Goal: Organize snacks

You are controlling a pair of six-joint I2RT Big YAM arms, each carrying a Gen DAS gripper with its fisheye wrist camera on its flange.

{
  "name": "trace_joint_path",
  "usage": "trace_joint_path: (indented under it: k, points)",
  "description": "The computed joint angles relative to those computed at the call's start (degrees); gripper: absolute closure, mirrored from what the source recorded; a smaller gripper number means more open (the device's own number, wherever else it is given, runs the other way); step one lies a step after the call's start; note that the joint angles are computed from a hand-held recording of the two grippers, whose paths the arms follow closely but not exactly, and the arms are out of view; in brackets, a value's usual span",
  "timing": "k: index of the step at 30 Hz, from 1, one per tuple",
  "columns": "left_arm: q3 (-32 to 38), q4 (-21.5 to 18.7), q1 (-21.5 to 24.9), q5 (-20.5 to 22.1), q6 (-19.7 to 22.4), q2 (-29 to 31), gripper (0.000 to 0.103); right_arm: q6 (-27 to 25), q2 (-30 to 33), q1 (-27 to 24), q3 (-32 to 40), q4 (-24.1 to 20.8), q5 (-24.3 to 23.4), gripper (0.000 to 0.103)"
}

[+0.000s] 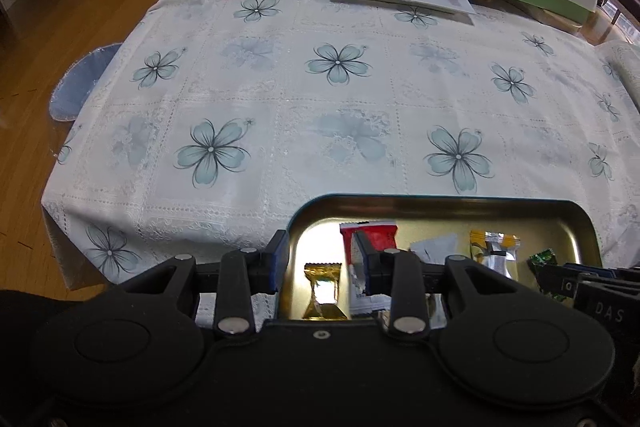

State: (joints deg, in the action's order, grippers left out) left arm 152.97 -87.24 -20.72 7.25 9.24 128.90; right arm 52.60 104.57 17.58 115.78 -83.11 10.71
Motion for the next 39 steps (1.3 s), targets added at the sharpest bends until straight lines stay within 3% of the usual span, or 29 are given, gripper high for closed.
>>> trace_joint_path:
  k: [7,13,27,31,39]
  points:
    - [-18.29,9.03,-1.0,-0.57,-0.28,-9.93,0.061,1.12,-6.42,2.42,-9.41,3.69,4.57,0.08]
    - [-27.04,14.92,-1.53,-0.49,-0.03,-15.12,0.06,1.85,-10.42,4.67,-15.33,7.82,8.04,0.08]
    - [-39.5,22.69,-2.88,-2.1,1.37,-22.64,0.06,2.65,-17.14,8.02,-25.01,16.53,14.67,0.079]
    - [-42.37,24.89,-3.2,-2.14,2.23,-24.49,0.06,1.64,-16.97,8.89,-24.9,16.52,15.99,0.079]
    - [-43.63,25.37,-3.21,-1.77,1.79,-25.31,0.06,1.93,-17.72,9.83,-25.77,16.7,17.08,0.079]
